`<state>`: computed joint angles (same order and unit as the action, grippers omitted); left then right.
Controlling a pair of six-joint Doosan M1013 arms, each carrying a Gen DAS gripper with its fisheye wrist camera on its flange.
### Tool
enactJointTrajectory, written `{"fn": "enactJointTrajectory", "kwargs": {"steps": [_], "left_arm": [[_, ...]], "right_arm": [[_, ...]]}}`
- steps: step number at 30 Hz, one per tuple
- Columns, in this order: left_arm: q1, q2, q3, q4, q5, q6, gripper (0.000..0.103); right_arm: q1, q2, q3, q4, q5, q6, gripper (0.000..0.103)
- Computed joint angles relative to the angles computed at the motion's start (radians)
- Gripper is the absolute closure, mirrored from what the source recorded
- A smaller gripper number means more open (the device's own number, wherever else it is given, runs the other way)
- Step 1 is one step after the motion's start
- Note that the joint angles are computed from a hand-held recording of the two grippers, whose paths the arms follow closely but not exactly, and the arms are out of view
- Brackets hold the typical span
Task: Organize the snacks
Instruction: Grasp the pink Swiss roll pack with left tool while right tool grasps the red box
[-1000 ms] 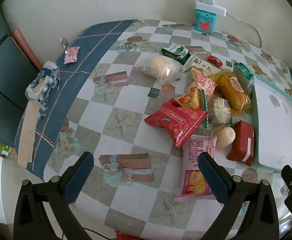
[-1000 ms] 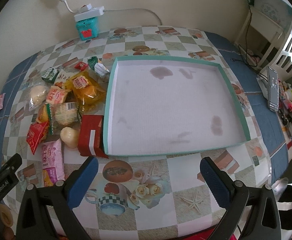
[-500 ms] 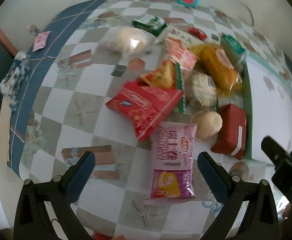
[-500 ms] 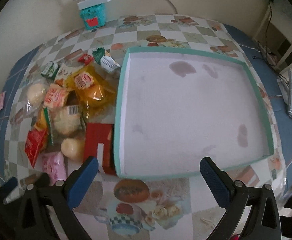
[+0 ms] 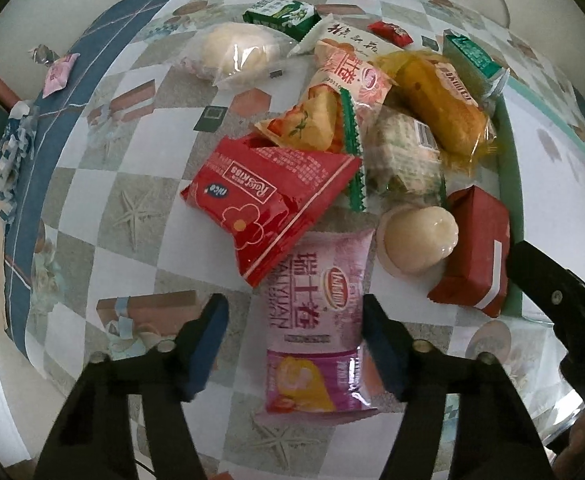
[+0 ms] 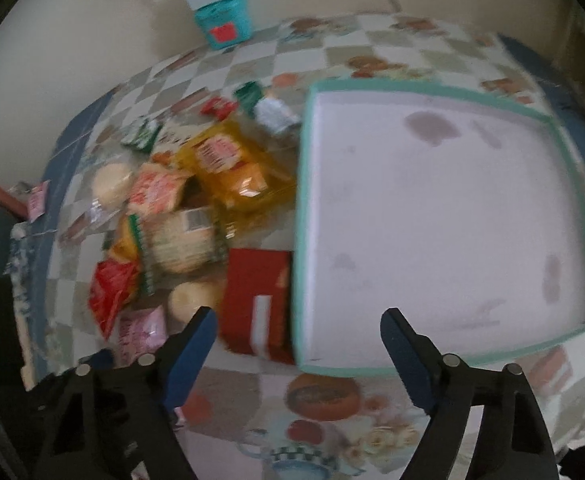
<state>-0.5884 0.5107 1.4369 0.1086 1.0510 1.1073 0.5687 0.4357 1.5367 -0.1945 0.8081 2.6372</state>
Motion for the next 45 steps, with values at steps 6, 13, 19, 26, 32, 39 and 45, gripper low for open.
{"fn": "enactJointTrajectory", "kwargs": {"steps": [6, 13, 19, 26, 32, 39, 45], "left_arm": [[0.022, -0.018, 0.027, -0.013, -0.025, -0.016, 0.046], [0.047, -0.038, 0.062, 0.004, -0.044, -0.067, 0.053], [0.076, -0.052, 0.074, 0.016, -0.048, -0.062, 0.056], [0.11, -0.059, 0.097, -0.009, -0.075, -0.034, 0.056], [0.109, -0.06, 0.094, -0.02, -0.073, -0.032, 0.056], [0.117, -0.063, 0.098, -0.024, -0.076, -0.03, 0.056], [0.112, -0.059, 0.094, -0.017, -0.072, -0.039, 0.056]], "right_arm": [[0.024, 0.001, -0.015, -0.112, -0.016, 0.018, 0.017], [0.029, 0.011, -0.025, -0.099, -0.061, -0.055, 0.026], [0.024, 0.029, -0.038, -0.069, -0.041, -0.089, 0.044], [0.011, 0.038, -0.036, -0.031, -0.048, -0.105, 0.047], [0.013, 0.055, -0.057, -0.041, -0.018, -0.108, 0.047], [0.008, 0.055, -0.055, 0.016, -0.039, -0.147, 0.051], [0.005, 0.056, -0.056, -0.009, -0.012, -0.096, 0.052]]}}
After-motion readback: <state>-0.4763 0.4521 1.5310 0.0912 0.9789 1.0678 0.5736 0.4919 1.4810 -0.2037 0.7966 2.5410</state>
